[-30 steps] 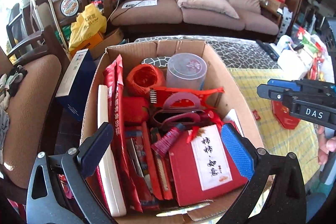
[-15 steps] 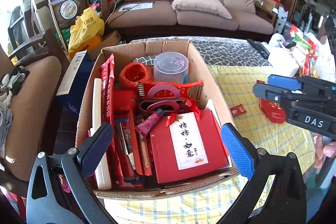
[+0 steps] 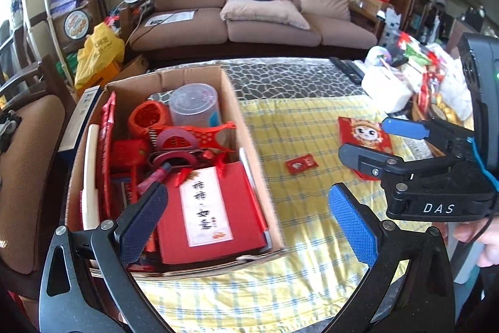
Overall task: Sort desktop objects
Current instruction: 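Move both grippers back over the bed toward the KFC packet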
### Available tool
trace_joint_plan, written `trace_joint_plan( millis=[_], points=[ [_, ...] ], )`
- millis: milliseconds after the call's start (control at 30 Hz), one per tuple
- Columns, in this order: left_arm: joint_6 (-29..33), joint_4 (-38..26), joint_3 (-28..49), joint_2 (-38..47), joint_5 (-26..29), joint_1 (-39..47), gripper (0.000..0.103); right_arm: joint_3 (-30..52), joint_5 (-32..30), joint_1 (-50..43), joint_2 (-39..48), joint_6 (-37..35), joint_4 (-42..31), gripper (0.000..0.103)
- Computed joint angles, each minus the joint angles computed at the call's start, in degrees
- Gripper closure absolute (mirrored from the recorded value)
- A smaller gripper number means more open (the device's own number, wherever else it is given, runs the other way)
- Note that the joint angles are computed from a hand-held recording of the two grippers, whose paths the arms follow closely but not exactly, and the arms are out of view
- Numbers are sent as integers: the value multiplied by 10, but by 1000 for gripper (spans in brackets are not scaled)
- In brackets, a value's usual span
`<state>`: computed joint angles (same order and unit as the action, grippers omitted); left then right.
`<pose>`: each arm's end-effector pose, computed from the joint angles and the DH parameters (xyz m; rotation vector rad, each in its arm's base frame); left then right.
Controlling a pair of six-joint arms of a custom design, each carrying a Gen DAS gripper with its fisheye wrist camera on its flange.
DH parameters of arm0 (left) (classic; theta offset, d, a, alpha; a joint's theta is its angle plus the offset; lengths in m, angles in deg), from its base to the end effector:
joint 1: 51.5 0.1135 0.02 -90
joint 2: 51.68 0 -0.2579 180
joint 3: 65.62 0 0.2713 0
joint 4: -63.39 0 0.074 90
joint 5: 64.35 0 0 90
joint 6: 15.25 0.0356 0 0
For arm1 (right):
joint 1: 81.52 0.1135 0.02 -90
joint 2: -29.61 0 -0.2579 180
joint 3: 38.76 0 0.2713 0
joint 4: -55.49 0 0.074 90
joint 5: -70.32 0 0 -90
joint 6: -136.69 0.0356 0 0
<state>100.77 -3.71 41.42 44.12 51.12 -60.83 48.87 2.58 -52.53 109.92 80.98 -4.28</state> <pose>0.3643 -0.0754 0.3351 0.9089 2.2903 -0.4401 0.2784 0.1389 0.3175 0.2701 2.3795 0.0259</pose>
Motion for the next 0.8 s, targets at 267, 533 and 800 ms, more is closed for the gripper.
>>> trace_joint_plan(
  millis=[267, 533, 800],
  points=[
    [-36, 33, -66, -48, -30, -79, 0, -98, -3, -52, -111, -15, -10, 3],
    [-66, 63, -81, -34, -56, -150, 0, -166, -24, -132, -208, -50, -28, 3],
    [-82, 109, -103, -7, -89, -200, 0, -203, -93, -231, -261, -59, -17, 3]
  ],
)
